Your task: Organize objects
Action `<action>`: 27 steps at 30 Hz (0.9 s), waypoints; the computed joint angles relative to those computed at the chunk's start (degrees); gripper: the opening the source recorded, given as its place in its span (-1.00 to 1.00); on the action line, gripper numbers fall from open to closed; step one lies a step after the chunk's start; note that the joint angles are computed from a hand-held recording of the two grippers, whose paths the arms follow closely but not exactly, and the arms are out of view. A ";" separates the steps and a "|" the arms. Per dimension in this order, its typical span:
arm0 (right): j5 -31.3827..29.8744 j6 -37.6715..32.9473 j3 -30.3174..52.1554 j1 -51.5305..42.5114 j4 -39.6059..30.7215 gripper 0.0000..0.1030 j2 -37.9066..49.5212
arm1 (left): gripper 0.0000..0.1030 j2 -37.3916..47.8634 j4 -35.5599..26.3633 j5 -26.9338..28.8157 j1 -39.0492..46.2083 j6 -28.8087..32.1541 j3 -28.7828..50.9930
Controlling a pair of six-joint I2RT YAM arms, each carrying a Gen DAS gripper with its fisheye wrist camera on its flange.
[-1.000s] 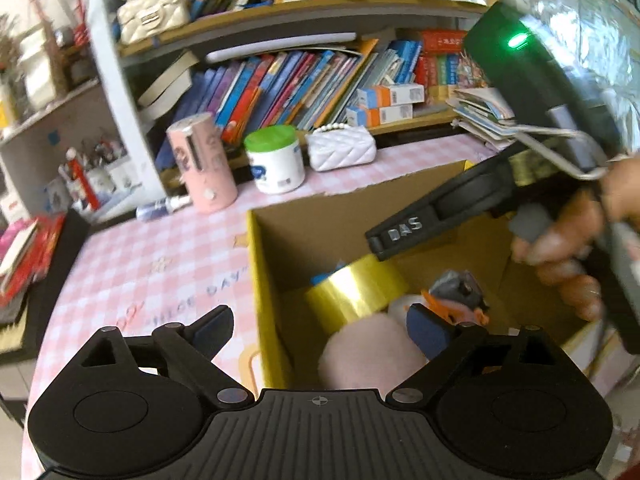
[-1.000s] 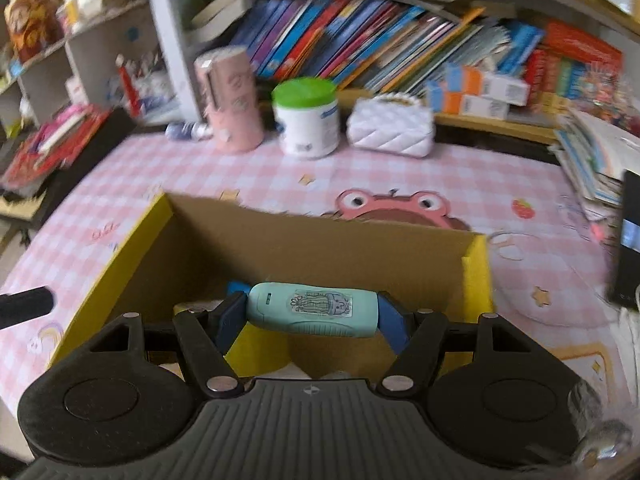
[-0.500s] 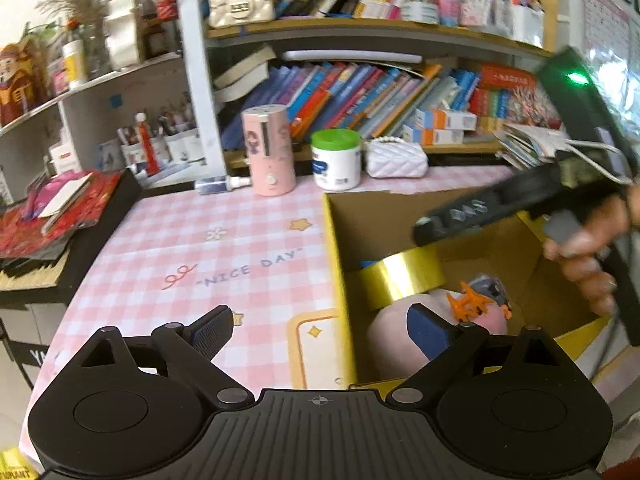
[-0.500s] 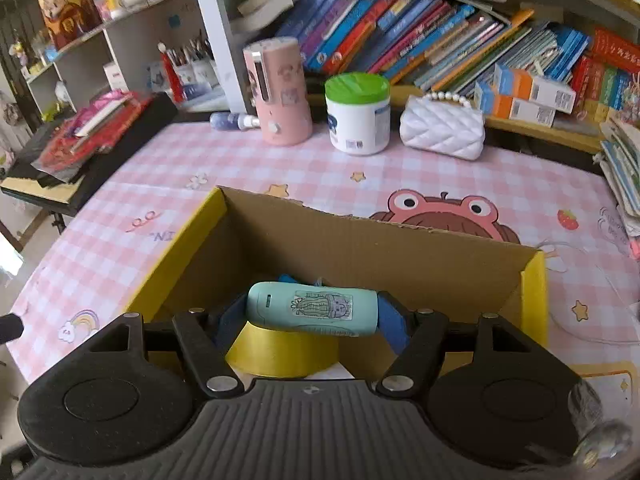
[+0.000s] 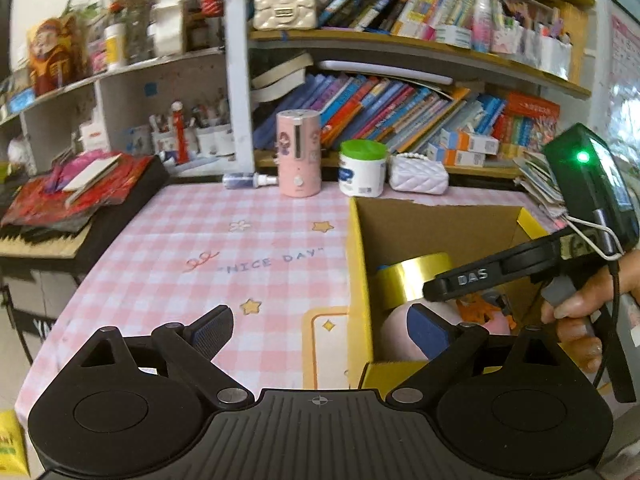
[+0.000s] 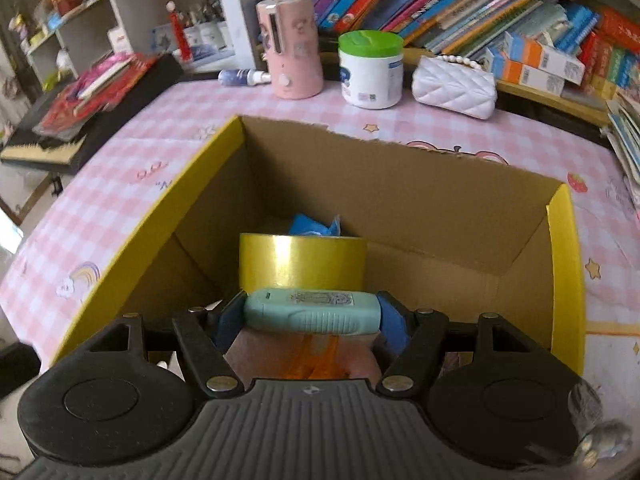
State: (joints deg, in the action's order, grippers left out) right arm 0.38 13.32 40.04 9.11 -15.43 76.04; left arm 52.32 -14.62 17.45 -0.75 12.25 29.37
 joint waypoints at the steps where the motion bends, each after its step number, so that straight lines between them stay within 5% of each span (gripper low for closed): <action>1: 0.52 -0.08 -0.42 0.10 0.16 0.47 -0.56 | 0.85 -0.17 -0.21 0.30 0.63 -0.31 -0.16; 9: 7.57 4.71 -6.57 5.65 -1.53 0.59 -12.08 | 0.85 -1.93 -0.55 4.50 7.80 -1.43 -1.43; 16: 27.70 15.64 -10.08 22.55 -6.45 0.60 -24.52 | 0.86 -3.11 -1.79 11.34 16.81 2.90 -1.34; 22: 47.98 36.35 -6.15 42.10 -19.91 0.65 -23.00 | 0.94 -2.99 -7.37 21.11 27.98 11.11 -0.16; 27: 56.44 62.39 1.20 56.29 -37.59 0.72 -12.11 | 0.96 -0.60 -15.25 28.95 38.26 23.91 2.26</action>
